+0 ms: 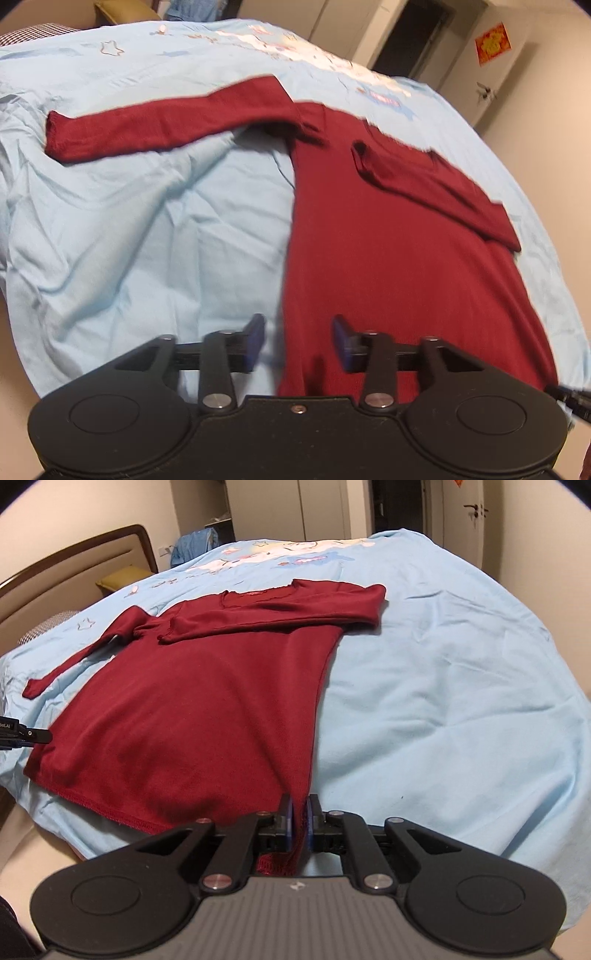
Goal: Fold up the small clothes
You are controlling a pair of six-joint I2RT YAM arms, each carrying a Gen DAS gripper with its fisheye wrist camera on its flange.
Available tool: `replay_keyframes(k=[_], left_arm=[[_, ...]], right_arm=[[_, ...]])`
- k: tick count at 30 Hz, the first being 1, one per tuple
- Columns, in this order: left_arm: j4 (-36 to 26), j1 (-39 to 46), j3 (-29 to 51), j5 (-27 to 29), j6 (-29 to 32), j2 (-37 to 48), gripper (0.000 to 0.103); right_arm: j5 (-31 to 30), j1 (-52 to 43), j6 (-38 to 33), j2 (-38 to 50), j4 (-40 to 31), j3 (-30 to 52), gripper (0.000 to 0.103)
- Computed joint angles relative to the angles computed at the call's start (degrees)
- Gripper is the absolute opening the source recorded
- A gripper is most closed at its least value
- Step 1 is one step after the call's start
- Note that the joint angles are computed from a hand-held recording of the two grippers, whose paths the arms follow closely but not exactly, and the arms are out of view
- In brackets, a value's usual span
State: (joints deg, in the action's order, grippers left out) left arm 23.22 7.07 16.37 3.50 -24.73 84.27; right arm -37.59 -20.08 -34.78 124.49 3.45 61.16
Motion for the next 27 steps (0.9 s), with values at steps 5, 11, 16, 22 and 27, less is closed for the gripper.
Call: replay_keyframes(k=[5, 11, 16, 22, 27], left_arm=[[0.96, 5.23, 1.96, -3.12, -1.28, -0.02, 0.084], [6.31, 15.21, 5.74, -5.17, -4.20, 5.32, 0.097], [8.10, 21.95, 12.64, -4.19, -8.50, 13.47, 0.085], [6.01, 23.69, 20.94, -8.71, -12.94, 21.06, 0.063], [6.18, 22.40, 23.20, -15.18, -15.50, 24.04, 0.014]], right_arm=[[-0.58, 0.05, 1.57, -0.18, 2.36, -0.81, 0.052], [-2.65, 0.70, 7.43, -1.23, 9.12, -3.12, 0.085], [-3.46, 2.78, 11.52, -1.38, 13.16, -3.63, 0.090], [-2.55, 5.65, 13.23, -2.87, 16.46, -5.59, 0.091], [-2.29, 6.87, 14.48, -3.38, 17.17, -6.35, 0.092]])
